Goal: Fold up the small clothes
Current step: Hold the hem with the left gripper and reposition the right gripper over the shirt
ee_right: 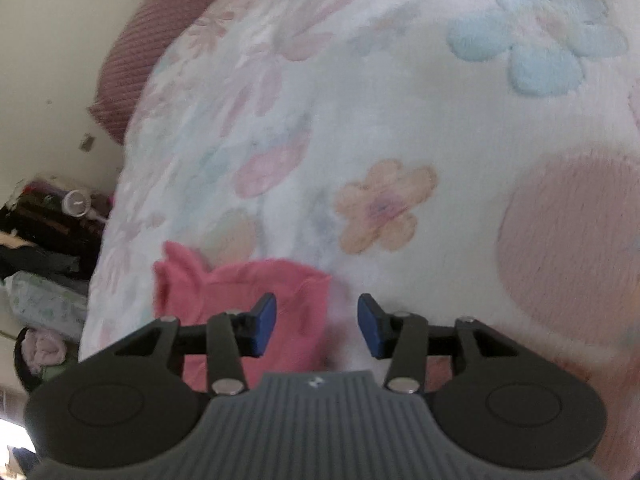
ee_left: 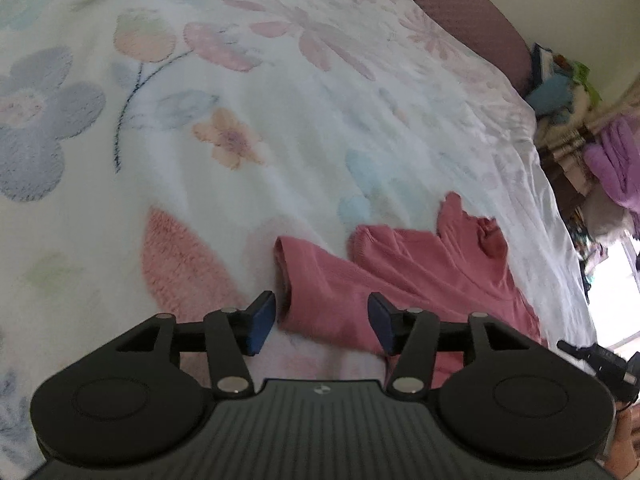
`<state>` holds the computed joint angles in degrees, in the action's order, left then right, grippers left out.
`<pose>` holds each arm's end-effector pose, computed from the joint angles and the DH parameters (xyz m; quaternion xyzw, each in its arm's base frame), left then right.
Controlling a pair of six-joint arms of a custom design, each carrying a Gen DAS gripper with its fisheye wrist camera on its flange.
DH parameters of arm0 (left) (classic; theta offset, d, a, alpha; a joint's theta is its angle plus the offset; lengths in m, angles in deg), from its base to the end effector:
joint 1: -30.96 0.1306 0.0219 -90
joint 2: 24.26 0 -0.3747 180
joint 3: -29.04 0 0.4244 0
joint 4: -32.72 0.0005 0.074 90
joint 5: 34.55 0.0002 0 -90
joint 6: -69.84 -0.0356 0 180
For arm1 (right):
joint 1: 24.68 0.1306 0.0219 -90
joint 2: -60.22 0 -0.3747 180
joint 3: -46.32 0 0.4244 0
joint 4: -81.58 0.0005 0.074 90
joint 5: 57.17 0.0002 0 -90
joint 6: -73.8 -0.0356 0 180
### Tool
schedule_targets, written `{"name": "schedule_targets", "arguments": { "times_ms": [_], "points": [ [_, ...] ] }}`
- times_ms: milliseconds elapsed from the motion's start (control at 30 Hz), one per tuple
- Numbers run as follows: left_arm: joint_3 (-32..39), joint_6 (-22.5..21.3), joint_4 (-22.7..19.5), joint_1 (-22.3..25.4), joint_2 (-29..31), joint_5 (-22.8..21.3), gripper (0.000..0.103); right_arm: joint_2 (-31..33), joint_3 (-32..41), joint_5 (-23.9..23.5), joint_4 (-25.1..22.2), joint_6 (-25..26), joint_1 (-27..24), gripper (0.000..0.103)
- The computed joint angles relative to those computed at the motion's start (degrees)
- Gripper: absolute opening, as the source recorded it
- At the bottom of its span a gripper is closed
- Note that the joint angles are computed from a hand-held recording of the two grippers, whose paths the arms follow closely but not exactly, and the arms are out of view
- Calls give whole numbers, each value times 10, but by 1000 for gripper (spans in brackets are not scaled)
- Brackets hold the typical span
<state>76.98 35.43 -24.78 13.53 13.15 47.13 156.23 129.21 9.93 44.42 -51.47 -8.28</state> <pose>0.2074 -0.0602 0.3558 -0.3285 0.8682 -0.1634 0.3341 0.5167 0.1660 0.3246 0.0846 0.9204 0.3131 0.2183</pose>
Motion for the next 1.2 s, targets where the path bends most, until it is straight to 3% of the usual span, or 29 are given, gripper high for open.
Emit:
{"name": "schedule_targets", "arguments": {
  "times_ms": [100,267,367,433,467,633,667,700,800,900,967,1067,1200],
  "points": [
    [-5,-12,-7,-15,-14,-14,66,-41,-25,4,-7,26,10,43],
    [1,-45,-15,-36,24,-40,63,-100,-50,72,-68,176,46,38],
    [12,-57,-11,-50,47,-57,38,-127,-65,116,-99,279,70,34],
    [18,-58,-4,-54,51,-61,11,-132,-70,147,-102,330,84,30],
    [22,-56,-2,-54,51,-60,8,-129,-69,165,-101,359,91,27],
    [59,-71,-9,-70,59,-82,4,-96,-49,171,-109,437,100,26],
    [69,-75,-13,-74,64,-88,4,-91,-46,171,-112,445,103,22],
    [79,-79,-17,-79,69,-96,4,-83,-42,178,-116,455,107,1],
    [110,-71,-34,-87,78,-114,4,-86,-48,174,-111,468,106,0],
    [140,-68,-77,-75,88,-87,4,-113,-59,160,-104,483,85,0],
    [143,-75,-105,-56,98,-33,4,-121,-60,157,-121,491,70,0],
    [126,-67,-145,-63,119,-12,4,-122,-65,141,-152,514,63,0],
    [88,-35,-145,-73,113,2,8,-124,-76,170,-161,547,81,0]
  ]
}}
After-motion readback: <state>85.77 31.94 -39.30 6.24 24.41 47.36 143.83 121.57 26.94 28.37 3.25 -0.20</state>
